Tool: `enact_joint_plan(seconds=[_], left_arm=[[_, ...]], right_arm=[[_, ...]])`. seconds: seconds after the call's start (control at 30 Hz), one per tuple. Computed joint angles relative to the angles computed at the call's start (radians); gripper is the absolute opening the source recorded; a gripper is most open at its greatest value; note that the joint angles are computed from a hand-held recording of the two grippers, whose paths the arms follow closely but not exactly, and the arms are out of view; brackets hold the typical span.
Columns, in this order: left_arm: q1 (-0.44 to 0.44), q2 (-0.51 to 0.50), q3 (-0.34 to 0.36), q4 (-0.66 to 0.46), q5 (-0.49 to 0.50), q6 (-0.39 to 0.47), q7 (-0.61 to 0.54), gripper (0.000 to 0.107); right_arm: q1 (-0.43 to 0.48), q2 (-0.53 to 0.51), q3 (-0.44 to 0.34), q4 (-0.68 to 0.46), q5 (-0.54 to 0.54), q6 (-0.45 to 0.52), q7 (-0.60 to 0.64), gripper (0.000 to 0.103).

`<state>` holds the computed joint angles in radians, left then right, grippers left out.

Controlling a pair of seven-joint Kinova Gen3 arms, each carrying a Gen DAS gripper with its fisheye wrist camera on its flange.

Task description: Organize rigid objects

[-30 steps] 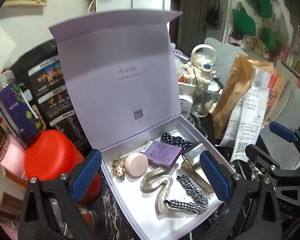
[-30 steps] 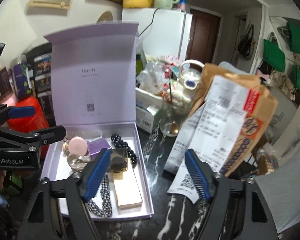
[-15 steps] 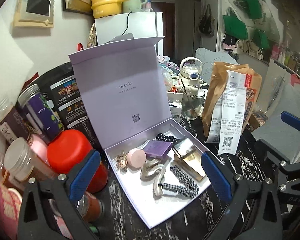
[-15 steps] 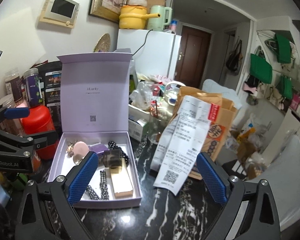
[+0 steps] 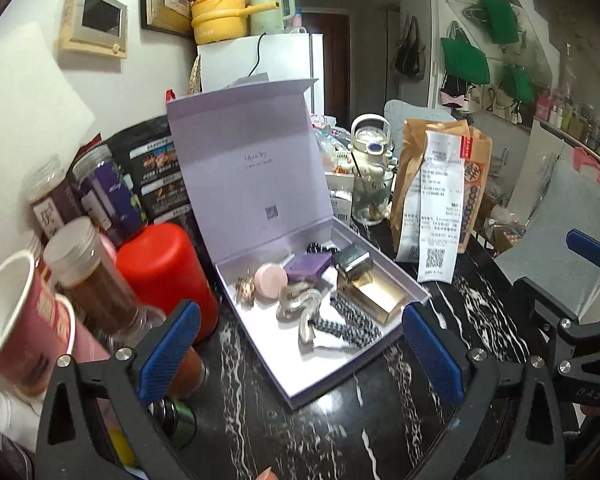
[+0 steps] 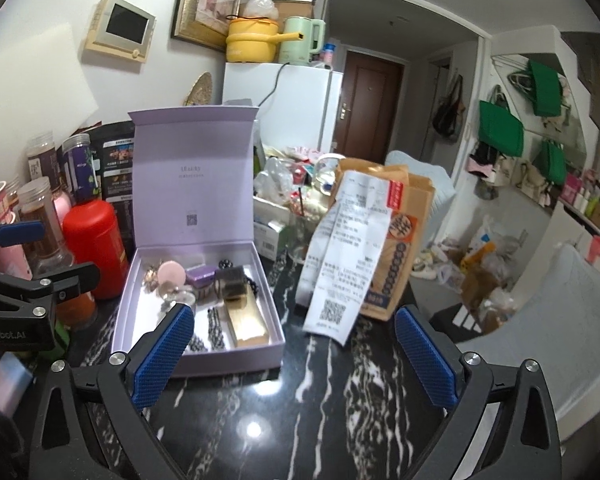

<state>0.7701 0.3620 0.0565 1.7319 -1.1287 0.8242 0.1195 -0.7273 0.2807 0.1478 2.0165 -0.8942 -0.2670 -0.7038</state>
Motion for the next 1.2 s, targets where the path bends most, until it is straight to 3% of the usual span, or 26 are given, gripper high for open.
enact_joint_plan(seconds=[0.27,0.63,1.2], left_arm=[[0.028,-0.007,0.019,0.064,-0.014,0.02,0.074,0.103],[0.025,0.01,0.025,0.126,0.02,-0.046,0.11,0.103],[0.029,0.012,0.018,0.134,0.006,-0.028,0.143,0.103]], right_arm=[[-0.049,-0.014,-0.023,0.073,-0.177,-0.081,0.114,0.102],[0.014,0.009,-0.145,0.12,-0.216,-0.137,0.089,0.102],[-0.004,0.039,-0.117,0.097,-0.251,-0.104,0.126,0.102]])
